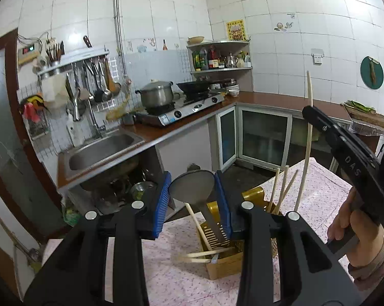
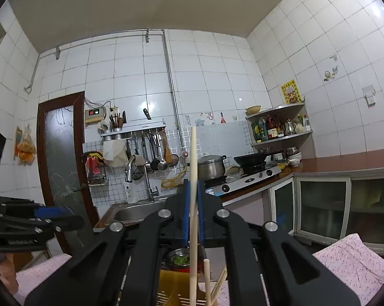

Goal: Organize utensils
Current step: 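Lower the metal spoon into the holder while the right tool lowers its chopstick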

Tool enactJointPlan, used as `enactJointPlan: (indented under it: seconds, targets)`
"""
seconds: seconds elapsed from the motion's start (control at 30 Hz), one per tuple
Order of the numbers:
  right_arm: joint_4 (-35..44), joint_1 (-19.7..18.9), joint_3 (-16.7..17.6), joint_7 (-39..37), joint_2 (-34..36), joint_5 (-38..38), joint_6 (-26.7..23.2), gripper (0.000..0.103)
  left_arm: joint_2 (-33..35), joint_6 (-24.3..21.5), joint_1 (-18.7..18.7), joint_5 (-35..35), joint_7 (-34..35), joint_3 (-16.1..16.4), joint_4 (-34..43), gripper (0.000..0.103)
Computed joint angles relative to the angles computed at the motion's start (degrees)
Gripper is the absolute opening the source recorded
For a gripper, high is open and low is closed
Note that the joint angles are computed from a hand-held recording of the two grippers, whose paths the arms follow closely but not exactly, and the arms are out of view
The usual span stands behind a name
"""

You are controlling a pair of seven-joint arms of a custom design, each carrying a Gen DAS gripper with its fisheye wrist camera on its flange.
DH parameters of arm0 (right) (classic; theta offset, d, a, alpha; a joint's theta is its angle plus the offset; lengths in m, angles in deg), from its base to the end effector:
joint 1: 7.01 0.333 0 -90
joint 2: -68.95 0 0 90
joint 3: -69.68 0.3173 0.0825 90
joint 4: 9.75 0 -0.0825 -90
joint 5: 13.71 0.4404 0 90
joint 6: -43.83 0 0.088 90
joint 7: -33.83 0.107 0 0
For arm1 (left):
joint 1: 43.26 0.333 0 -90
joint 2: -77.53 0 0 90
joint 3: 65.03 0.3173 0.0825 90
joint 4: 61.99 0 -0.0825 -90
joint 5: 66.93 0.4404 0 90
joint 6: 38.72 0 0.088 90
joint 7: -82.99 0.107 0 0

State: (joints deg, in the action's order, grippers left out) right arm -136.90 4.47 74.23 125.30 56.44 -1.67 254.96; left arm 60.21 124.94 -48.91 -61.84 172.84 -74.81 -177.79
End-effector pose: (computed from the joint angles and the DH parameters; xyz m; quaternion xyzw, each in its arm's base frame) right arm 0.5271 0.1277 0.6490 -0.4664 0.4802 -0.4194 0.6133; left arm 0.5421 -0.1699 0.7088 -0.4794 0.6932 -0.3919 0.3689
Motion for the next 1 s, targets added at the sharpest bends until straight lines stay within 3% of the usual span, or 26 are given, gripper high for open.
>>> enactJointPlan:
  seconds: [0.3,0.47,0.7,0.83,0.9,1.0]
  targets:
    - [0.12,0.46,-1.03,2.03,2.86,-2.27,2.20,0.006,3.43,2.60,-1.30,-2.12,3.79,1.21,-1.40,0.034]
    - [-0.15,0.55,-0.33,0.03,3.68,0.10,2.67,0.006,3.47,4.41,-1.87,-4.59,5.22,1.92,-3.47,0.034]
    - [-2.18,0.89,0.60,-4.44,3.76,2.82,2.89,0.006,3.33,10.55,-4.28,-9.66,9.06,4.01,-7.75,0.034]
    - [-3.68,1.22,1.10,-6.68,3.35,4.53,2.33,0.006,2.93,14.70,-4.11,-9.83,8.79,3.59,-10.25,0.034]
    - [-4.47,1.23,1.85,-9.15,2.94,6.64,1.98,0.006,2.81,15.73,-7.63,-12.67,11.02,6.69,-10.72,0.034]
    - [-5.67,1.48,2.23,-10.64,2.20,8.31,1.22,0.006,2.41,16.14,-9.99,-15.42,12.34,8.57,-11.27,0.034]
